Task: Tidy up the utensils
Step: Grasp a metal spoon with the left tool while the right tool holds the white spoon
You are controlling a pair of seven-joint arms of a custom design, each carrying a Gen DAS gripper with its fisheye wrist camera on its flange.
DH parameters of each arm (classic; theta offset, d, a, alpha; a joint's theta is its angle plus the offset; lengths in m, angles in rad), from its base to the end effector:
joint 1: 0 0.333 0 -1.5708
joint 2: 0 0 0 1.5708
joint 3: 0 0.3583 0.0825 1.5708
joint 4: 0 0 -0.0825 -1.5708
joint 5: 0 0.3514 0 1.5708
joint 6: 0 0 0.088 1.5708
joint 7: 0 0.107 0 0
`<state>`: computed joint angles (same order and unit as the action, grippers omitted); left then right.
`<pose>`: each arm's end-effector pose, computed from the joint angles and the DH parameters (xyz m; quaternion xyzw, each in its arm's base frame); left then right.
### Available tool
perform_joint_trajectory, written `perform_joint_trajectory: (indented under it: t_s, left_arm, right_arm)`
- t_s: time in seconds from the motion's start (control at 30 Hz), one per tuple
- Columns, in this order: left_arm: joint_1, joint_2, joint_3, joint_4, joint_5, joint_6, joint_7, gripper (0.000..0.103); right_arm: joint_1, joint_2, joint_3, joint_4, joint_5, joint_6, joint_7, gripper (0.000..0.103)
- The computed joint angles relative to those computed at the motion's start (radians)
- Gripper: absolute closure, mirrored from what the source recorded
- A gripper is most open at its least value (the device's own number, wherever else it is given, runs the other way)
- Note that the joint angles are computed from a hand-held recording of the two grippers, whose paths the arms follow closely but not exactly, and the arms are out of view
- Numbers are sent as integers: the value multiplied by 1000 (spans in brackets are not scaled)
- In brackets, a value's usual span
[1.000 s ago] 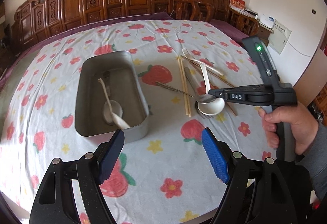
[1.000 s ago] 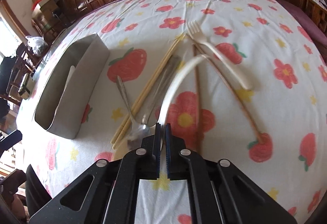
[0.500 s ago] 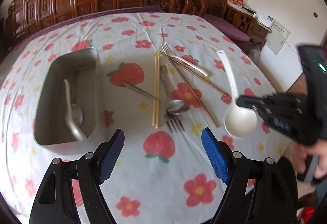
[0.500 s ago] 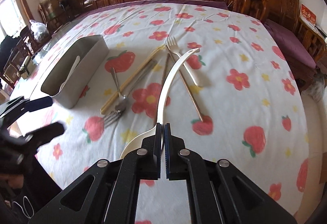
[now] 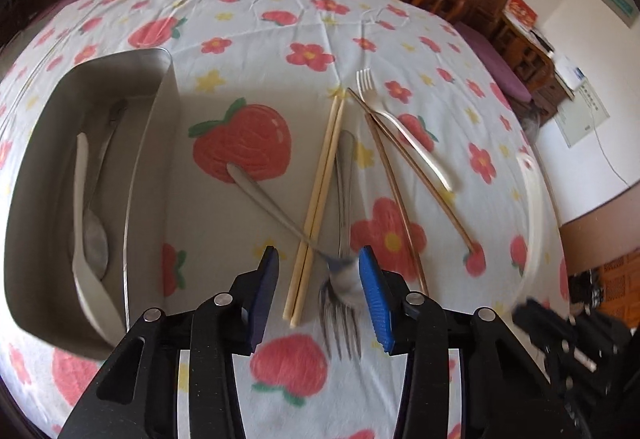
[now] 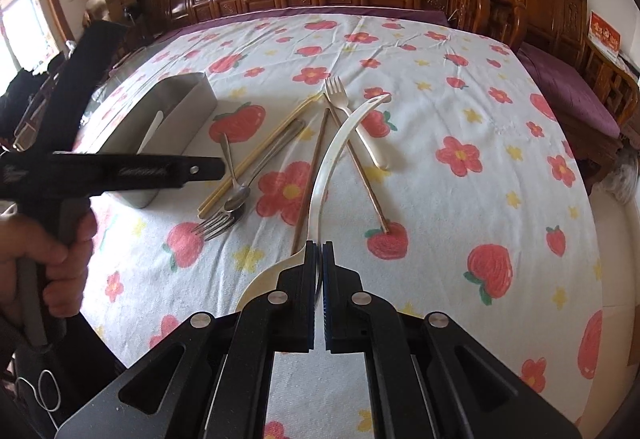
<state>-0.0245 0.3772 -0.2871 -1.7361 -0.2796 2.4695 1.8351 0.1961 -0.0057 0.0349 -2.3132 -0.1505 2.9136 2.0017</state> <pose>0.6459 -0.1794 0.4640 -0.5573 0.7960 -0.2359 0.0117 0.5128 0.1301 0.4785 -0.6527 0.6957 -0.1649 0.2506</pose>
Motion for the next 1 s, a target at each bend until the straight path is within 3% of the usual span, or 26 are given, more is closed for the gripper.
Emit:
perform_joint_trajectory:
  t_s: [0.3, 0.5, 0.77, 1.0]
  left_arm:
    - [-56, 96, 39, 135, 135, -104, -176, 76]
    - [-71, 116, 43, 153, 202, -87, -218, 82]
    - [-73, 117, 35, 153, 239, -62, -216, 100]
    - [-62, 102, 21, 132, 236, -42, -169, 103]
  right_arm:
    - [-2, -4, -2, -8, 117, 19, -81, 99]
    - [2, 0, 0, -7, 169, 23, -125, 99]
    - [7, 4, 0, -7, 208, 25, -159, 99]
    - [8, 3, 0, -8, 198, 24, -152, 99]
